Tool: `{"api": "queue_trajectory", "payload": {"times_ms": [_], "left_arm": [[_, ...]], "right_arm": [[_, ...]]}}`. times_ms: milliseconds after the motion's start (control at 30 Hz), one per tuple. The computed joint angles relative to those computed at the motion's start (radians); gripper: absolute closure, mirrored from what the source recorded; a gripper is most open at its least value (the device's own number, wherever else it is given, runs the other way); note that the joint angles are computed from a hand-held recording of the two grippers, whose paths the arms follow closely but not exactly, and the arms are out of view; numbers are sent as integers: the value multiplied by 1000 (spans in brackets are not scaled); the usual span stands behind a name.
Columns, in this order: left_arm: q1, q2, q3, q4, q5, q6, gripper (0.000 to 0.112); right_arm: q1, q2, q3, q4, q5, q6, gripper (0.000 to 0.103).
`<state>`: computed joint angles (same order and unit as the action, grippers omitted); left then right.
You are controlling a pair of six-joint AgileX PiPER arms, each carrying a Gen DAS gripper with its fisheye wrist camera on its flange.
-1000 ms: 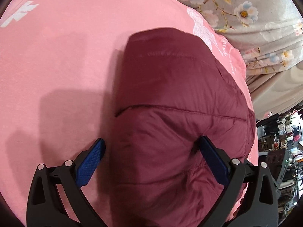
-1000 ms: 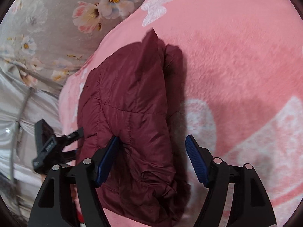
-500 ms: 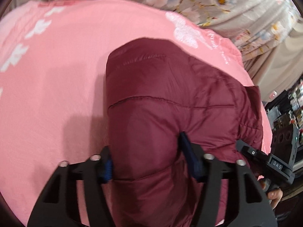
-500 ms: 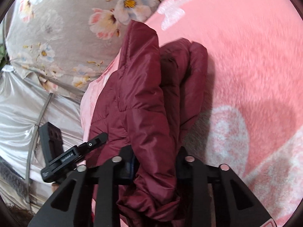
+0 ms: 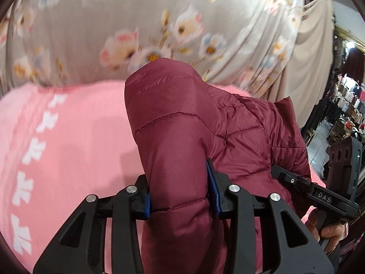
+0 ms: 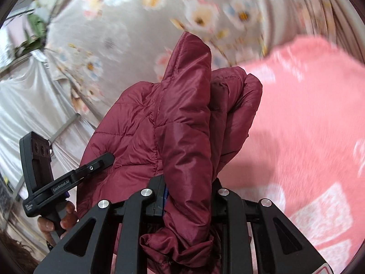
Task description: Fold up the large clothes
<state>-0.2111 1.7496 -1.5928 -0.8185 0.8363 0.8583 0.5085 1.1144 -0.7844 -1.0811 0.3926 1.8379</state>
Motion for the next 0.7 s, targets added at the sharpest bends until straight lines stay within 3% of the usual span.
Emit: {"api": "queue_trajectory", "payload": {"times_ms": [200,367,500,700], "left_arm": [[24,-122,14,-102,4,108,76],[83,-174,-25,-216,32,209,76],[167,-156,-97,-325,88,287,76],[257,-34,-268,-431,128,361,76]], "right_arm": [[195,-19,-138,-135,272,-5,82],[283,13,-275,-204,378,-87,82],[287,75,-398,-243,367,-169,82],[166,224,-574,-237,201,-258,82]]}}
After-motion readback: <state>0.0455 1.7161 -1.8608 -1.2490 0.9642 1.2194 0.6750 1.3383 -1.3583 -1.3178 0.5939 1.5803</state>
